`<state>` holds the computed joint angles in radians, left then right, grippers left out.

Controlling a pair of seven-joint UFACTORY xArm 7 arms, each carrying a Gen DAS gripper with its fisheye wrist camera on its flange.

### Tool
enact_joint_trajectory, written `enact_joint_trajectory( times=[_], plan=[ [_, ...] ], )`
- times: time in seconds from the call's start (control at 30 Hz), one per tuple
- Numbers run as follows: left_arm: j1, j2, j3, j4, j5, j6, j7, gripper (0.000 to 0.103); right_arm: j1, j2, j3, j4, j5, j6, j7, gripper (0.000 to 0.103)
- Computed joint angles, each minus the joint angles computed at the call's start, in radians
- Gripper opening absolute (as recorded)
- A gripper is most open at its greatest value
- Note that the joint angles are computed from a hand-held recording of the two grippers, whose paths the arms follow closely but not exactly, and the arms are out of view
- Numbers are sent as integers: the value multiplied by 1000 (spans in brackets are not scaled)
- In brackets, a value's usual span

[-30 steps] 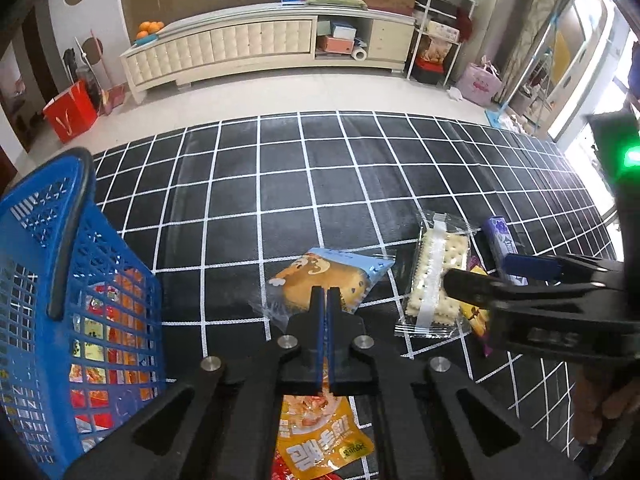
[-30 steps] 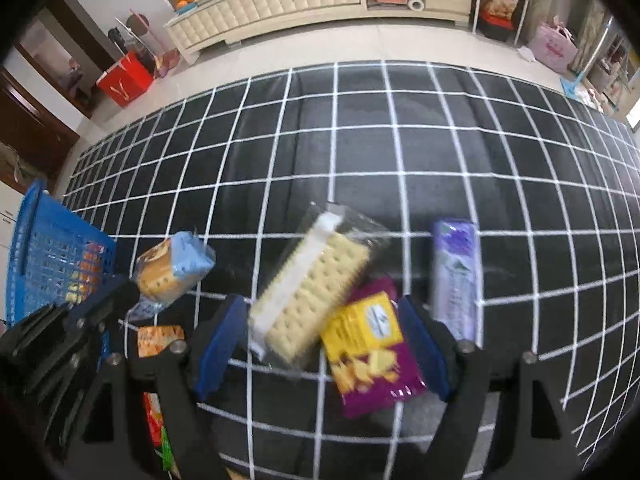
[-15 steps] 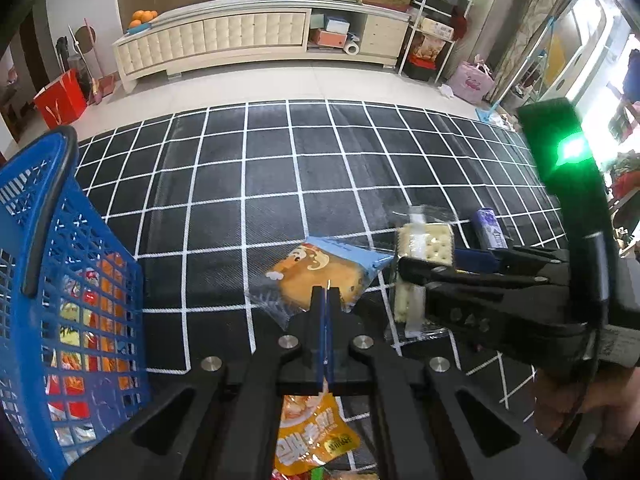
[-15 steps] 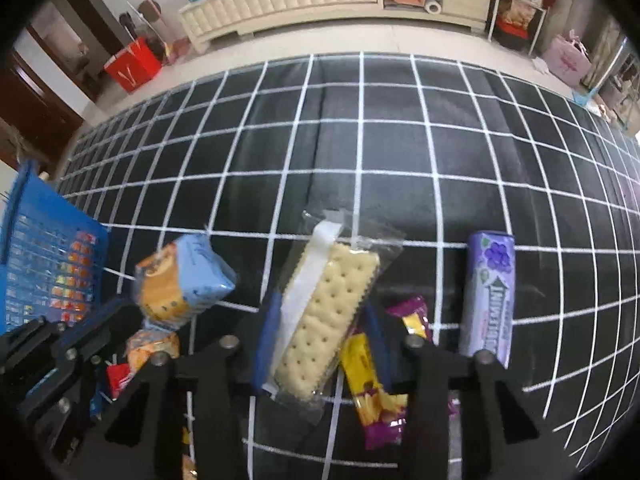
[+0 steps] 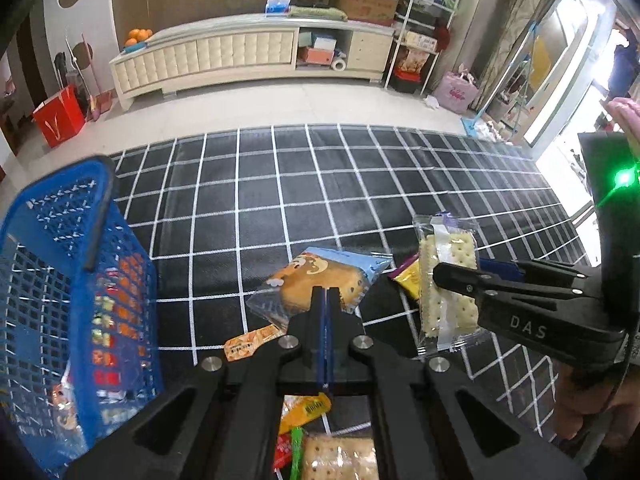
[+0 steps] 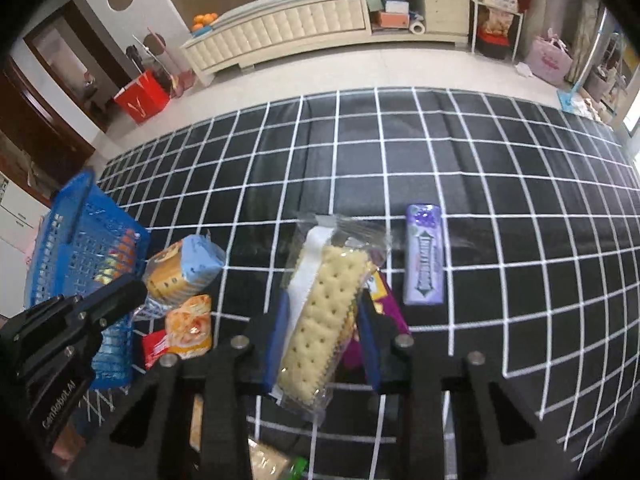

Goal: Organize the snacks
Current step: 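Carry the bun and cracker pack into the blue basket and open both tools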

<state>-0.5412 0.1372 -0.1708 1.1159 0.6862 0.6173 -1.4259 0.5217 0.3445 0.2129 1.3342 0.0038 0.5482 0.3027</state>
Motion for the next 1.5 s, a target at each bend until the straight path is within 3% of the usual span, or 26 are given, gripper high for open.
enact_joint_trajectory(
  times=[0.3,0.5,0.8,1.13,1.5],
  plan=[
    [3,-181,-73,-43,35,111,-27,0,44,-155,14,-57,-68,-3,57,37],
    [37,-324,-140,-97,18,190,-12,0,72,-186,49,-27,-76,9,67,37],
    [112,-578,-192,-257,-102,243,70,0,154,-109,72,89,-86,32,91,37],
    [181,-840,-189,-429,-251,288,201,0,262,51,64,288,-120,79,98,37],
    [298,-882,-152,-544,-353,182,365,0,363,301,13,594,-117,216,73,37]
  ],
)
